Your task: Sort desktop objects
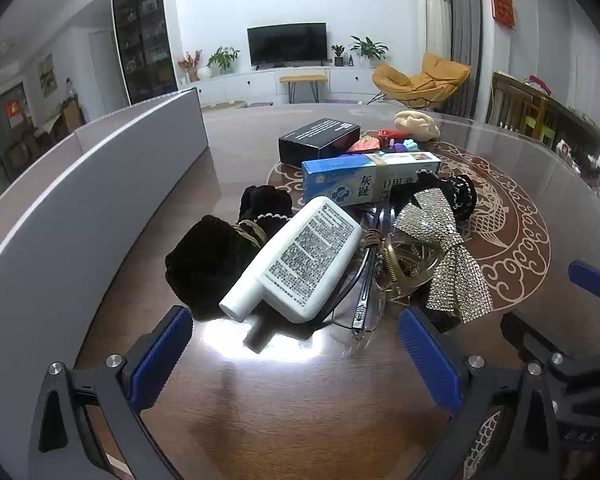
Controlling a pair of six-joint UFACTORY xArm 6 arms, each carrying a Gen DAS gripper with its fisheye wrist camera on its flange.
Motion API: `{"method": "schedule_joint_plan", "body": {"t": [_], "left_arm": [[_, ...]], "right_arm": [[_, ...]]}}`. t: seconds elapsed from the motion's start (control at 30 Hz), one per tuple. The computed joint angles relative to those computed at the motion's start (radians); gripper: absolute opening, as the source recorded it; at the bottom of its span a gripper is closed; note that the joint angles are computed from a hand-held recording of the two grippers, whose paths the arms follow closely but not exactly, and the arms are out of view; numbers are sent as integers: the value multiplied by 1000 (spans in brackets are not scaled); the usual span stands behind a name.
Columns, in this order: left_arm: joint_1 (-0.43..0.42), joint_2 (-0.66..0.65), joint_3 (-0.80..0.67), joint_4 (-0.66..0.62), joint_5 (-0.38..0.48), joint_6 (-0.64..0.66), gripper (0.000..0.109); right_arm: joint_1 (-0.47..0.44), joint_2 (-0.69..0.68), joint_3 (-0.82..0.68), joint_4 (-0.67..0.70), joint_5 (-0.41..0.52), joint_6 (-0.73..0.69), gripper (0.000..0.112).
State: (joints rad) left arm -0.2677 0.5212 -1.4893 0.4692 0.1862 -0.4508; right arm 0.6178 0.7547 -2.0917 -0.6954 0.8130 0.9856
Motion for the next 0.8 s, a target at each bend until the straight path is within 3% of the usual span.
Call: {"method": "schedule_joint_plan", "body": {"t": [0.17,0.8], "left_arm": [[5,-2,-3,105,-3,-88,103],[11,-1,-6,144,-7,-125,103]], "right_arm": [[1,27,-45,28,39,-29,103],[0,47,-72,32,48,-42,103]]}}
